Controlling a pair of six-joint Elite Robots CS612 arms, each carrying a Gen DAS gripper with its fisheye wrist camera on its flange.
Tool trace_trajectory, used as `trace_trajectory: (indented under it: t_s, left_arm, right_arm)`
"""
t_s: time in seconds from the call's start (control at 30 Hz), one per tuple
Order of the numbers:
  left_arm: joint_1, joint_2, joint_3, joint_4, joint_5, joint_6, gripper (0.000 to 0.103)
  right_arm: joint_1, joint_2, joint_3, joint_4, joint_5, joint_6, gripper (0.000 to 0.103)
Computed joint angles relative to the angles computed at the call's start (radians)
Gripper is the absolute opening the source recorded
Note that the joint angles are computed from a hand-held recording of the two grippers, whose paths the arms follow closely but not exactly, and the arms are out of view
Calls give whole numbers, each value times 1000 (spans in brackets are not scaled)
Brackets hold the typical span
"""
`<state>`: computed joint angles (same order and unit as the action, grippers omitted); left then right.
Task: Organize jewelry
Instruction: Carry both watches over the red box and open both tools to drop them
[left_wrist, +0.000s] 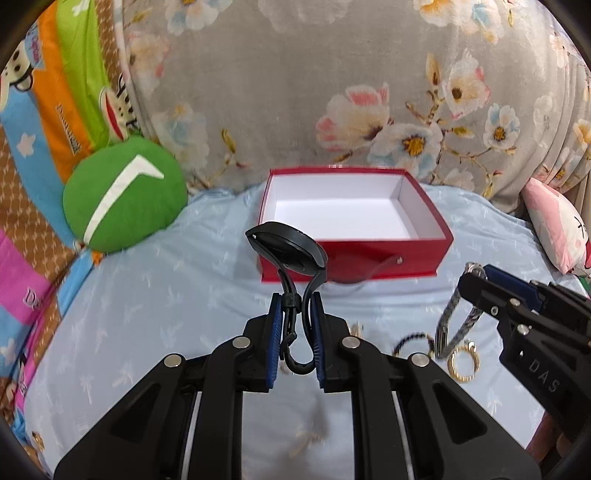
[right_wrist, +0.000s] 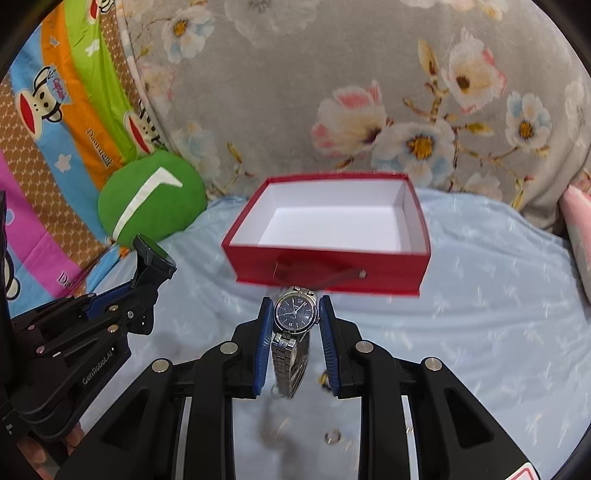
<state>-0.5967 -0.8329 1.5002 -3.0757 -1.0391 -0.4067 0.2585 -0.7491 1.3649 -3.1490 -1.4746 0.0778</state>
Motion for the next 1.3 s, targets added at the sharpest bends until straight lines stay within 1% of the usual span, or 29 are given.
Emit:
trace_trajectory:
  t_s: [0.13, 0.2, 0.33, 0.37, 0.43, 0.6, 0.7, 0.8, 0.87, 0.97, 1.1, 1.17, 1.23, 1.27, 1.3]
  left_arm:
    - [10, 30, -73, 0, 14, 36, 15]
    - [17, 53, -125, 3, 25, 60, 15]
    - [35, 97, -231, 30, 20, 78, 15]
    - [39, 117, -274, 42, 25, 90, 15]
    - [44, 143, -327, 54, 33, 103, 15]
    - [66, 225, -496, 134, 11, 101, 16]
    - [79, 275, -595, 204, -15, 80, 16]
    - [91, 322, -684, 280, -43, 59, 16]
    - [96, 354, -743, 326, -43, 50, 18]
    - [99, 391, -803, 371, -30, 42, 21]
    - [99, 430, -862, 403, 4, 57, 26]
    - [100, 445, -885, 422, 12, 56, 26]
    - [100, 452, -894, 424, 20, 51, 26]
    - [100, 455, -899, 429, 29, 50, 28]
    - [99, 458, -903, 430, 35, 51, 32]
  right_arm:
    - [-11, 29, -81, 5, -5, -2, 24]
    - [-16, 50, -135, 20, -13, -4, 24]
    - [-26, 102, -263, 71, -15, -7, 24]
    - [-28, 116, -296, 85, -19, -8, 24]
    - [-33, 144, -361, 119, -19, -3, 24]
    - [-46, 227, -527, 222, -15, 14, 24]
    - [-56, 282, -632, 304, 7, 30, 24]
    - [-58, 332, -721, 371, -1, 29, 24]
    - [-59, 364, -774, 413, -1, 26, 24]
    - [-58, 409, -852, 471, -3, 23, 24]
    - [-57, 459, -934, 523, 3, 16, 24]
    - [-56, 472, -955, 533, 6, 13, 24]
    - [-52, 480, -965, 533, -8, 4, 25]
    - [-51, 481, -966, 530, -15, 1, 25]
    - [-50, 478, -957, 521, -16, 3, 29]
